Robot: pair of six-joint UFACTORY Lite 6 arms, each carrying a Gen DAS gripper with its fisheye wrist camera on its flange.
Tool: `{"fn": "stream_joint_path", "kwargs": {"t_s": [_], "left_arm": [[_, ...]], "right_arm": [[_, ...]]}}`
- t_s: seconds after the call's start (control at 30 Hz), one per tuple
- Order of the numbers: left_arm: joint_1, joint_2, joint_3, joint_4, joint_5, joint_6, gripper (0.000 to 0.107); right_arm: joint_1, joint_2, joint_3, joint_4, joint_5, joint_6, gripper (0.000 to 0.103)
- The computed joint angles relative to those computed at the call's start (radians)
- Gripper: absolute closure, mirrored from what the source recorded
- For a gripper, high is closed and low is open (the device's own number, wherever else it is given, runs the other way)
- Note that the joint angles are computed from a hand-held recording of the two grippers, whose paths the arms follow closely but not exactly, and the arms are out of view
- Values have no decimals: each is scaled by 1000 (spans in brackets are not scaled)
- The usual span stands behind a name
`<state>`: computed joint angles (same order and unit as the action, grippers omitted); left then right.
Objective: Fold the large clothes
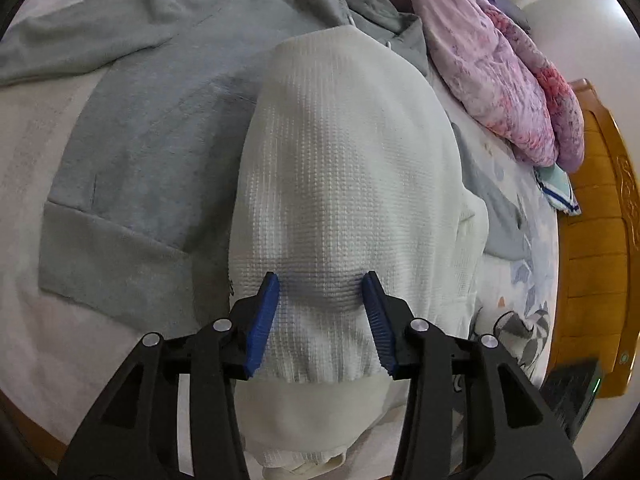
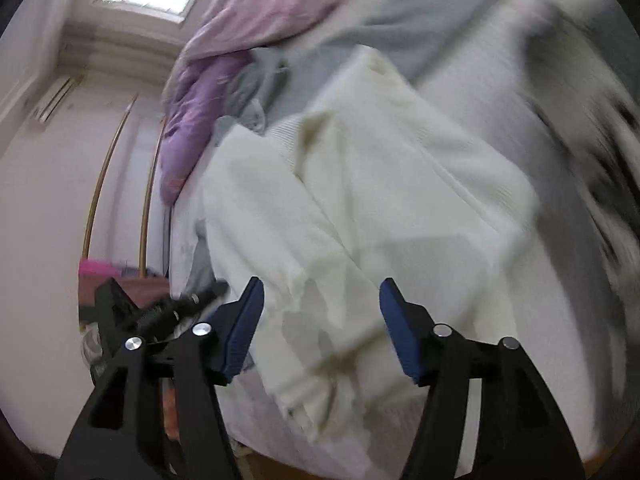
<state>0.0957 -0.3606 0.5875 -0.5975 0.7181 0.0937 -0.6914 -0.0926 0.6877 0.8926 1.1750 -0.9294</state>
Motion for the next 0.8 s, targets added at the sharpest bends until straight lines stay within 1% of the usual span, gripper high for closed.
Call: {"fn": "stream_joint_path", "kwargs": {"t_s": [0.07, 0.17, 0.2, 0.27, 0.33, 0.43, 0.5, 0.53, 0.57, 0.6, 0.67, 0.8], "left_arm": [[10, 8, -1, -6, 6, 33, 63], [55, 6, -5, -29, 42, 92, 62], [45, 5, -4, -31, 41, 86, 61], [52, 8, -8, -40, 47, 112, 60], [38, 8, -13, -45, 40, 116, 60], [48, 23, -13, -59, 45, 153, 60], [57, 40, -9, -75, 50, 178, 60], [64, 47, -7, -82, 54, 191, 60], [70, 53, -4, -83, 58, 199, 60], [78, 57, -2, -85, 65, 206, 59], [97, 55, 3, -94, 82, 219, 59], [165, 6, -5, -171, 149, 294, 59]], "right_arm": [[101, 105, 59, 39, -74, 25, 40], [235, 269, 145, 100, -161, 28, 39], [264, 320, 171, 109, -169, 28, 38], [307, 368, 201, 126, -198, 54, 37], [337, 407, 228, 147, -202, 53, 34], [342, 418, 234, 197, -155, 15, 34], [361, 389, 220, 192, -163, 6, 40], [392, 368, 220, 155, -200, 30, 56], [419, 345, 218, 125, -239, 56, 82], [426, 314, 203, 118, -255, 63, 89], [412, 190, 144, 122, -276, 65, 93], [359, 5, 97, 76, -243, 107, 94]]}}
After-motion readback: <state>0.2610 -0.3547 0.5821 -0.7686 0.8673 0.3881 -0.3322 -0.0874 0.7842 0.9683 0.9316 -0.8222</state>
